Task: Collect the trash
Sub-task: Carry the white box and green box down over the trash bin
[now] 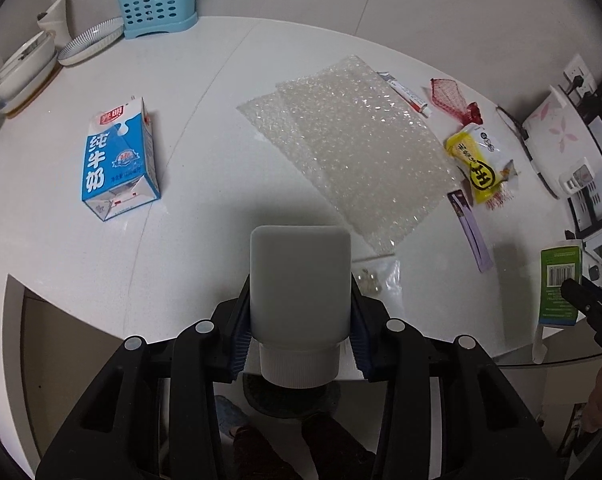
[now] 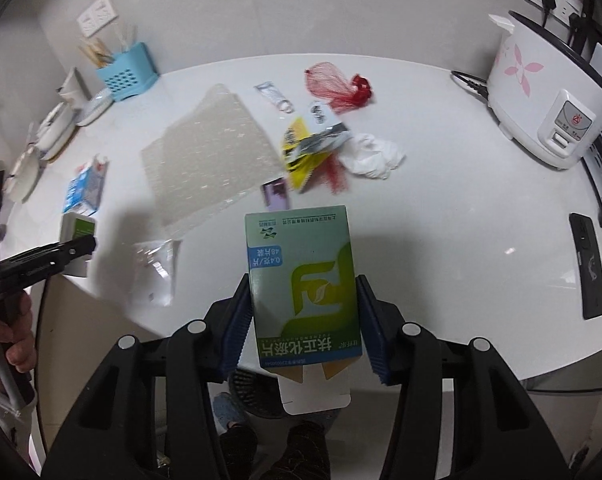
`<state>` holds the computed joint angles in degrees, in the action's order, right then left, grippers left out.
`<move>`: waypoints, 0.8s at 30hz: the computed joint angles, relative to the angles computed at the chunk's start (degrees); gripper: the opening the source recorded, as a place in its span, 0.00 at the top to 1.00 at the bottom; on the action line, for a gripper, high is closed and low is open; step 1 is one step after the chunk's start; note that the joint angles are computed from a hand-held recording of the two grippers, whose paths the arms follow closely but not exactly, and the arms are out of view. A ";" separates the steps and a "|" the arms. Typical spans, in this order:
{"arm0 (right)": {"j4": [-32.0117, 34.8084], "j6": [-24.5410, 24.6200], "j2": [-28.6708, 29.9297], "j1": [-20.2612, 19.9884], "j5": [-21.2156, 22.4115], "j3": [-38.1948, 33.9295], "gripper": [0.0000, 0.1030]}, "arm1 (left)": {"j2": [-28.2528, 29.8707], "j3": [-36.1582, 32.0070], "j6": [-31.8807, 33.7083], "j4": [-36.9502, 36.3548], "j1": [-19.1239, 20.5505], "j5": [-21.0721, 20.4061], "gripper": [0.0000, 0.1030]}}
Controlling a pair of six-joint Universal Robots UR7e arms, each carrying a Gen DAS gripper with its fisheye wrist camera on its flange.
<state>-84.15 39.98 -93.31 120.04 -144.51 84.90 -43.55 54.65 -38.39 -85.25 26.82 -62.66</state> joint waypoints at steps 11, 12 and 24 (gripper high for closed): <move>-7.99 1.00 -6.17 4.48 10.43 14.90 0.54 | -13.69 22.67 -1.82 -6.26 -3.78 -3.73 0.61; -7.87 1.76 -6.68 4.39 11.14 16.23 0.54 | -14.73 24.95 -2.12 -6.69 -3.99 -4.07 0.61; -21.44 -1.28 -13.44 -5.76 15.61 38.95 0.54 | -19.48 48.60 -2.36 -20.77 -2.49 -10.16 0.61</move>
